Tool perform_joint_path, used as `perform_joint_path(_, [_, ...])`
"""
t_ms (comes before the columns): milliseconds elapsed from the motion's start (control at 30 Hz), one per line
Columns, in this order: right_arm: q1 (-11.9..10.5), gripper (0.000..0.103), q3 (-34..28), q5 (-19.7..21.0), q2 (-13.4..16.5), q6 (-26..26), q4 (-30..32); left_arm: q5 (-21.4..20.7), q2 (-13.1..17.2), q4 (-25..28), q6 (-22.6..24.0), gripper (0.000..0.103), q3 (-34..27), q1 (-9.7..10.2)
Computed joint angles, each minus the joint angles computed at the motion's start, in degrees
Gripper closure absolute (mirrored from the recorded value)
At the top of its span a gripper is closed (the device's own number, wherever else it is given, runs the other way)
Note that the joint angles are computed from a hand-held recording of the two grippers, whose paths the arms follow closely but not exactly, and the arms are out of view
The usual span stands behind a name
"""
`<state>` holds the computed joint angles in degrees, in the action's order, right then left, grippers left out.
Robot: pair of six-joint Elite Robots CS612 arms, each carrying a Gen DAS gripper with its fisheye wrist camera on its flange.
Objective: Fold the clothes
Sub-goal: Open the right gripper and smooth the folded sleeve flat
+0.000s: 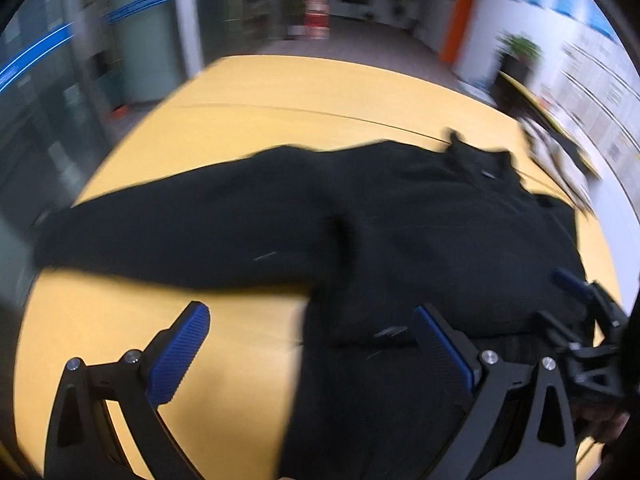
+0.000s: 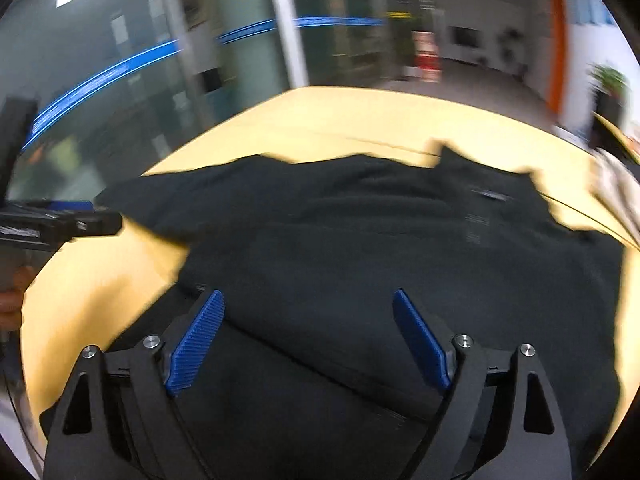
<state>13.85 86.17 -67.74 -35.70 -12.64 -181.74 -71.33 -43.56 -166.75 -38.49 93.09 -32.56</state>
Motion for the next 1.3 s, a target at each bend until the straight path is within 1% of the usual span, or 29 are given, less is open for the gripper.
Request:
perform_joint_path(67, [-2.2,0.012,2.3,-2.6,-1.4,1.5,-0.3,-2.4,3.0,0.2,4.6,0.0,-3.9,0.19])
perform_joint_path(133, [-4.3,0.012,4.1,-5.3,-2.0,2.6,-0.1,-3.3,5.8,2.6,7.6,0.0,-7.6,0.25])
perform_joint_path(200, [-6.3,0.012,5.1,-7.4,-2.2,4.1,0.9,-2.3,7.3,4.0,8.0,0.0,-8.8,0.22])
perform_joint_path(267, [-8.5,0.012,5.3,-8.5,-2.2,4.6,3.6,-1.2,8.7,5.5,8.3,0.0,-10.1,0.18])
perform_joint_path(300, [-8.9,0.013,4.6,-8.2,-1.4,3.9,4.9,-0.7,9.5,6.2,8.5,0.0,-10.8,0.17])
perform_joint_path(333, [-9.4,0.018,3.9,-7.9,-0.6,3.2,6.2,-0.8,9.9,6.4,8.4,0.0,-11.1,0.25])
perform_joint_path(367, [-9.7,0.019,3.2,-7.7,0.1,2.3,7.3,-1.7,9.7,6.0,8.0,0.0,-10.9,0.48])
perform_joint_path(433, [-10.2,0.02,2.5,-7.5,0.8,-0.8,7.3,-2.7,9.6,5.6,8.1,0.0,-10.7,0.74])
perform_joint_path(467, [-10.4,0.023,2.6,-7.2,0.8,-0.8,7.2,-2.7,9.6,5.8,8.6,0.0,-10.7,0.77])
perform_joint_path(500, [-10.7,0.026,2.6,-6.9,0.8,0.0,7.0,-2.6,9.5,6.0,9.1,0.0,-10.6,0.74])
perform_joint_path(533, [-11.0,0.034,2.6,-6.9,0.8,1.4,6.6,-2.4,9.4,6.1,9.5,0.0,-10.3,0.63])
perform_joint_path(567, [-11.3,0.036,2.6,-7.1,0.6,2.8,6.4,-2.3,9.1,6.1,9.7,0.0,-10.0,0.58])
perform_joint_path(600, [-11.4,0.036,2.9,-7.9,0.2,3.1,6.3,-2.4,8.9,5.9,9.7,0.0,-9.7,0.61])
perform_joint_path(633, [-11.4,0.034,3.1,-8.1,-0.1,2.0,5.9,-2.4,8.8,5.5,9.6,0.0,-9.3,0.61])
perform_joint_path(667, [-11.4,0.025,3.6,-7.7,-0.4,-0.3,5.5,-2.2,8.7,5.5,9.4,0.0,-9.0,0.6])
perform_joint_path(700, [-11.3,0.021,3.9,-7.5,-0.6,-2.5,5.4,-2.4,8.8,5.1,8.9,0.0,-8.7,0.67])
perform_joint_path(733, [-11.1,0.018,3.6,-8.7,-0.5,-4.5,7.2,-3.1,8.8,4.2,8.1,0.0,-8.2,0.86])
perform_joint_path(800, [-10.8,0.018,3.0,-11.1,-0.2,-7.9,10.6,-4.8,8.9,2.6,6.6,0.0,-7.6,1.33])
perform_joint_path(833, [-11.1,0.018,3.2,-11.4,-0.2,-7.0,11.3,-5.3,9.0,2.5,6.3,0.0,-7.7,1.48])
perform_joint_path(933, [-12.2,0.021,2.9,-9.8,0.2,-3.6,11.1,-5.5,9.0,2.7,6.6,0.0,-7.8,1.56])
perform_joint_path(1000, [-11.8,0.021,2.4,-11.0,0.0,-4.0,12.9,-5.5,9.0,2.9,7.1,0.0,-7.9,1.55])
perform_joint_path(1100, [-11.6,0.021,1.4,-10.9,0.2,-5.2,14.3,-5.3,9.1,3.1,7.4,0.0,-8.0,1.51])
perform_joint_path(1200, [-11.3,0.021,-0.9,-14.1,1.4,-5.3,17.7,-5.3,9.2,3.3,7.3,0.0,-8.2,1.46])
perform_joint_path(1233, [-11.6,0.022,-1.1,-13.4,1.6,-5.0,17.2,-5.3,9.1,3.5,7.3,0.0,-8.2,1.45])
perform_joint_path(1267, [-11.6,0.027,-1.6,-13.7,1.7,-5.2,18.1,-5.1,8.9,3.9,7.3,0.0,-8.1,1.4])
perform_joint_path(1300, [-11.5,0.029,-1.9,-14.1,1.6,-5.4,18.3,-4.8,8.5,4.5,7.4,0.0,-7.9,1.33])
